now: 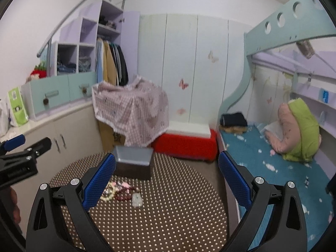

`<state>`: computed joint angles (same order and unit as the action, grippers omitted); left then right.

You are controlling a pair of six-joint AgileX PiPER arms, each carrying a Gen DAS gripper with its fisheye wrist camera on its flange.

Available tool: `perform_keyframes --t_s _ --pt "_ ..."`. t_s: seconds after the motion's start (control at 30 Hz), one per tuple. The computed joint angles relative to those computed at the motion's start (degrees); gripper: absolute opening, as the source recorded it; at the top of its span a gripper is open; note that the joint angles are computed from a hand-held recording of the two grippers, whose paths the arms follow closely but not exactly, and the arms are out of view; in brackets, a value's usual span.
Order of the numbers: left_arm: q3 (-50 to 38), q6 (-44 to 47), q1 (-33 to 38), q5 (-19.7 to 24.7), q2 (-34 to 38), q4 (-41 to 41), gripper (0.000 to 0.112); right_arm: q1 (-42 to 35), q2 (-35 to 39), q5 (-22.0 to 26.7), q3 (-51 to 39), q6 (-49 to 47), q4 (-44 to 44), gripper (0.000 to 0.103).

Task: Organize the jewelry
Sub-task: 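Lower the left gripper onto the pale green bead bracelet and close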

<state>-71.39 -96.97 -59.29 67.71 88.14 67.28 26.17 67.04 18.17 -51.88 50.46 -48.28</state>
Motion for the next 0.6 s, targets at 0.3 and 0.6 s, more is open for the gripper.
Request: perform_keyframes --t_s 0.3,0.6 --pt "2.3 8.6 16.5 -17.3 7.7 -14.1 0.096 -3.6 15.5 -2.5 -5.0 -12.3 11.8 0.095" --pt "-3.3 21.9 25.3 -22.8 18.1 -24.0 0.096 -5.0 28.3 -2.5 -12.6 -23.7 22.4 0.095"
